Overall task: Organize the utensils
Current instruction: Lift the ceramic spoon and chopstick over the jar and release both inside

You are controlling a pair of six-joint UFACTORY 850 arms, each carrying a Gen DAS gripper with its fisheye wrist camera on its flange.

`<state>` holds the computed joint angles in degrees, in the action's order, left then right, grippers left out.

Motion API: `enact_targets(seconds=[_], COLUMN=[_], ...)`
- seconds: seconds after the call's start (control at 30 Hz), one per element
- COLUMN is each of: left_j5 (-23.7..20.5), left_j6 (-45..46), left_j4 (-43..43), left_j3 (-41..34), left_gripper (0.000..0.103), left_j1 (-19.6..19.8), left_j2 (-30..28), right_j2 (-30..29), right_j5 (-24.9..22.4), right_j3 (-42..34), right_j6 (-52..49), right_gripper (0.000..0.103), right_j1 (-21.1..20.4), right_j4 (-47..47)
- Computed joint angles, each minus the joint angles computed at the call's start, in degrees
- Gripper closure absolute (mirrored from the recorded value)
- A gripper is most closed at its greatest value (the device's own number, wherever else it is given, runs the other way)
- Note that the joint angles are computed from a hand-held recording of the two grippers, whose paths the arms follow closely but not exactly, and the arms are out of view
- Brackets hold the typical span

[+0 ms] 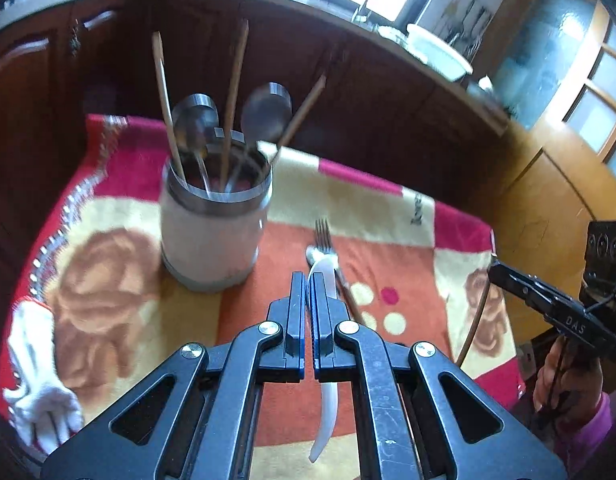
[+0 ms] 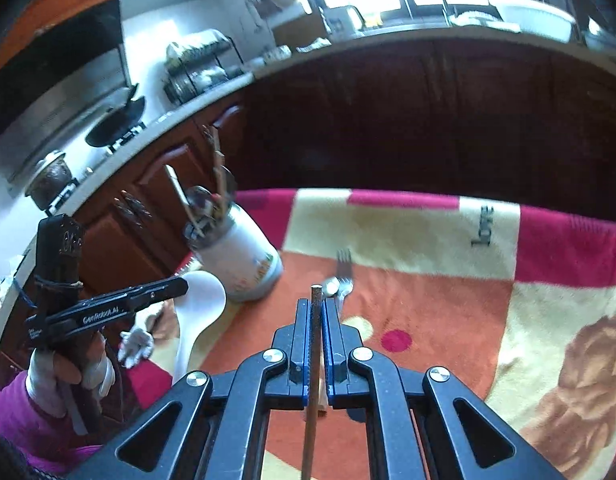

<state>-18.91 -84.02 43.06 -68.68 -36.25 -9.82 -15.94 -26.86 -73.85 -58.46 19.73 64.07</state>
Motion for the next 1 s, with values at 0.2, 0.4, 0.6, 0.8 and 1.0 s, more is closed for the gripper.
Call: enact_targets(seconds=[0.2,0.4,0.6,0.8,1.0], left_j5=[-2.6,-5.1,-7.9,-8.9,-10.4], left_j6=[-8.6,-14.7,-21.8,-28.9,-36.9], left_j4=[9.8,16.3,24.6,33.5,44.4], left_j3=[1.3,0.1,-3.7,-6.3,-6.3], left_gripper=[0.102,0.102,0.102,0.102,0.102], left_j1=[0.9,3.5,6.2,7.8,7.9], left_j2=[4.4,5.9,3.8,0.6,-1.9], right_j2=[3.0,2.6,-1.7,-9.0,-15.6], right_j5=[0.0,-0.8,-0.2,0.2,-1.1], right_j3=[0.1,-5.6,-18.2,-31.9,-40.4], right_j6=[-4.8,-5.6,-2.3,6.0,11.0], right_gripper=[0.098,0.098,0.098,0.098,0.098], right_j1=[0.7,2.1,5.7,8.8,10.7], right_j4=[4.2,5.1,-0.4,-9.9,-14.0])
